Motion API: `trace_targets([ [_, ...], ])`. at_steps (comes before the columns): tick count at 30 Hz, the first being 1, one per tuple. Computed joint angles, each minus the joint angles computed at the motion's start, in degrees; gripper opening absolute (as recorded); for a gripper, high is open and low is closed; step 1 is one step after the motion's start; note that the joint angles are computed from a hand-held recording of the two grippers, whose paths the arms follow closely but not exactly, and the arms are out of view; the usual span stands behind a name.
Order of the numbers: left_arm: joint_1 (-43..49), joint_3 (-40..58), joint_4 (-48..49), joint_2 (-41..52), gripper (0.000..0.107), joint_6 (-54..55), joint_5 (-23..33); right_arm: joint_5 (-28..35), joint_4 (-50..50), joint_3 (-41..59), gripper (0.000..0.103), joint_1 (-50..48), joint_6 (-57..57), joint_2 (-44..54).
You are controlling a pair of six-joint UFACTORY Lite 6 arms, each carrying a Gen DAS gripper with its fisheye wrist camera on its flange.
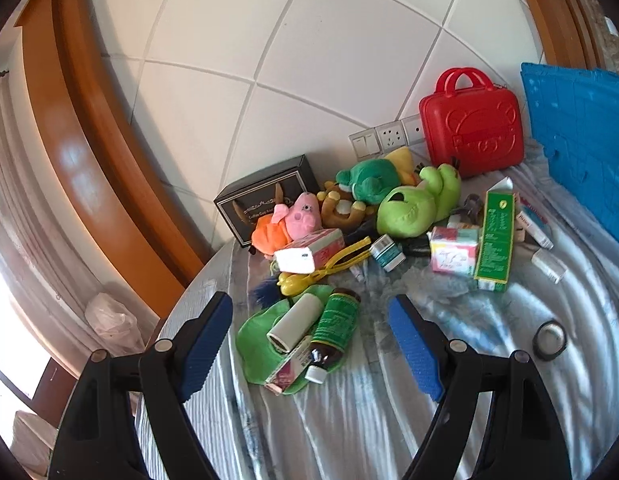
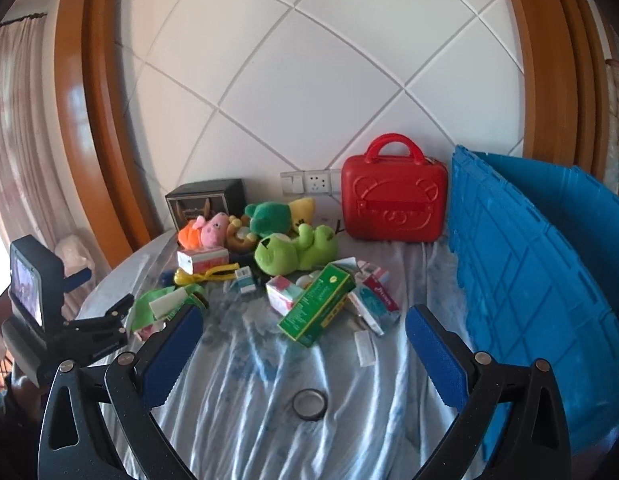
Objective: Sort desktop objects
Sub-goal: 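Return both grippers toward the remaining items on the bed, then grasp the brown-capped green-label bottle with left gripper while right grasps green medicine box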
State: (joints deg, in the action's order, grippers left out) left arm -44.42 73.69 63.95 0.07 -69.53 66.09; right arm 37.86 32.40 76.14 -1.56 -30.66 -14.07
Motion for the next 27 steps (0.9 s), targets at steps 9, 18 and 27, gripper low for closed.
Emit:
trace_targets([
  [9, 20.5, -29.9, -1.3, -20.8, 0.081, 6.6, -19.0, -6.8, -21.1, -1.9, 0.103, 11.1, 25.0, 5.9],
  [18, 37.0, -23.7, -8.8, -10.3, 0.081, 18.7, -39.9, -6.9, -24.3, 16.2, 0.103, 15.2, 29.0, 25.6],
  [27, 35.1, 1.4, -12.7, 21.2, 0.081, 22.6, -46.5, -0.8, -29.4, 42.0, 0.103, 16.3, 33.4, 50.3],
])
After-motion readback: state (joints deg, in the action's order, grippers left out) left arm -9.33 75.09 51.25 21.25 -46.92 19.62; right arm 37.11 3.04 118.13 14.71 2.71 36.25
